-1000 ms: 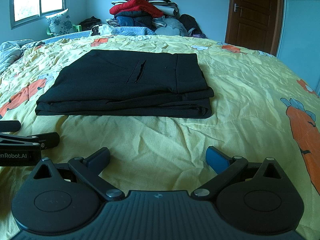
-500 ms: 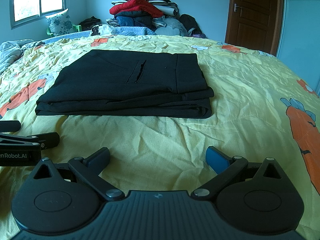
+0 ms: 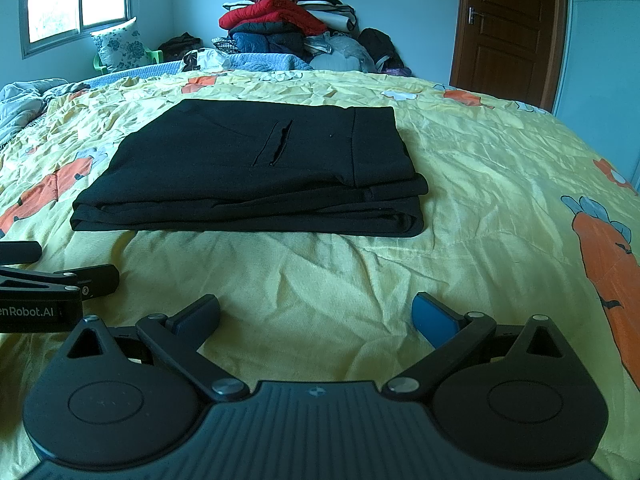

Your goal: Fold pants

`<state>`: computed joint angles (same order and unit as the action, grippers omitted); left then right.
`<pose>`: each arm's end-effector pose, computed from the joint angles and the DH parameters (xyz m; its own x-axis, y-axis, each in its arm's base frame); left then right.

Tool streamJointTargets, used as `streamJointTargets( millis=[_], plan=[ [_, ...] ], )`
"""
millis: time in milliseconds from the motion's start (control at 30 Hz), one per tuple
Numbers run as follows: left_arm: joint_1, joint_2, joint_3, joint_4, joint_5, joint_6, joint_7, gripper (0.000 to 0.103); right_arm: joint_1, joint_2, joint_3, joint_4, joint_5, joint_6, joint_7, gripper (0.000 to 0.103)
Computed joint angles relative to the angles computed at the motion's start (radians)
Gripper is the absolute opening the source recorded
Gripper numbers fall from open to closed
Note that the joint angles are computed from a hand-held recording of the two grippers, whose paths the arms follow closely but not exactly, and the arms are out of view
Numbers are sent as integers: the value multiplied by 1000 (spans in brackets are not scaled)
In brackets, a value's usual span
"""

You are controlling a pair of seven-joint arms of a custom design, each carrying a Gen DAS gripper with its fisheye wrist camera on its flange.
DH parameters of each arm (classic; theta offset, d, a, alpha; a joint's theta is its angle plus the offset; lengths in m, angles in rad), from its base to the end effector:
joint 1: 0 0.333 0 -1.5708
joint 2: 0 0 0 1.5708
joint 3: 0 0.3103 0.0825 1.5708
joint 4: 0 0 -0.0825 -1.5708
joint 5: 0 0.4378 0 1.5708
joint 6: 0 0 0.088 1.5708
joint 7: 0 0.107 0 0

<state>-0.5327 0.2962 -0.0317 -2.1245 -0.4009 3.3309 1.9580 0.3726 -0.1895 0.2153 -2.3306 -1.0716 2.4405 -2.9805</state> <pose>0.5740 -0.3132 0.3292 -0.4802 -0.8766 -0.0310 -0.5359 0.3211 -0.7808 0.4597 0.3057 0.4085 -0.3491 -0.9357 -0.0517 -0.5972 0.2646 -0.7572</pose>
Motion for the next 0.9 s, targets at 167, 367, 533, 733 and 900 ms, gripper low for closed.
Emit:
streamJointTargets(
  millis=[167, 367, 533, 733, 900],
  plan=[
    [-1, 0, 1, 0, 1, 0, -1, 103, 0, 0, 0, 0, 0, 0, 0, 103],
    [2, 0, -1, 0, 3, 0, -2, 103, 0, -1, -1, -1, 0, 0, 0, 103],
    [1, 0, 0, 0, 4, 0, -3, 103, 1, 1, 0, 1, 0, 0, 0, 103],
    [4, 0, -3, 0, 5, 0, -4, 103, 1, 0, -1, 0, 0, -1, -1, 103],
    [-3, 0, 4, 0, 4, -1, -3, 103, 1, 1, -1, 1, 0, -1, -1, 103]
  ],
)
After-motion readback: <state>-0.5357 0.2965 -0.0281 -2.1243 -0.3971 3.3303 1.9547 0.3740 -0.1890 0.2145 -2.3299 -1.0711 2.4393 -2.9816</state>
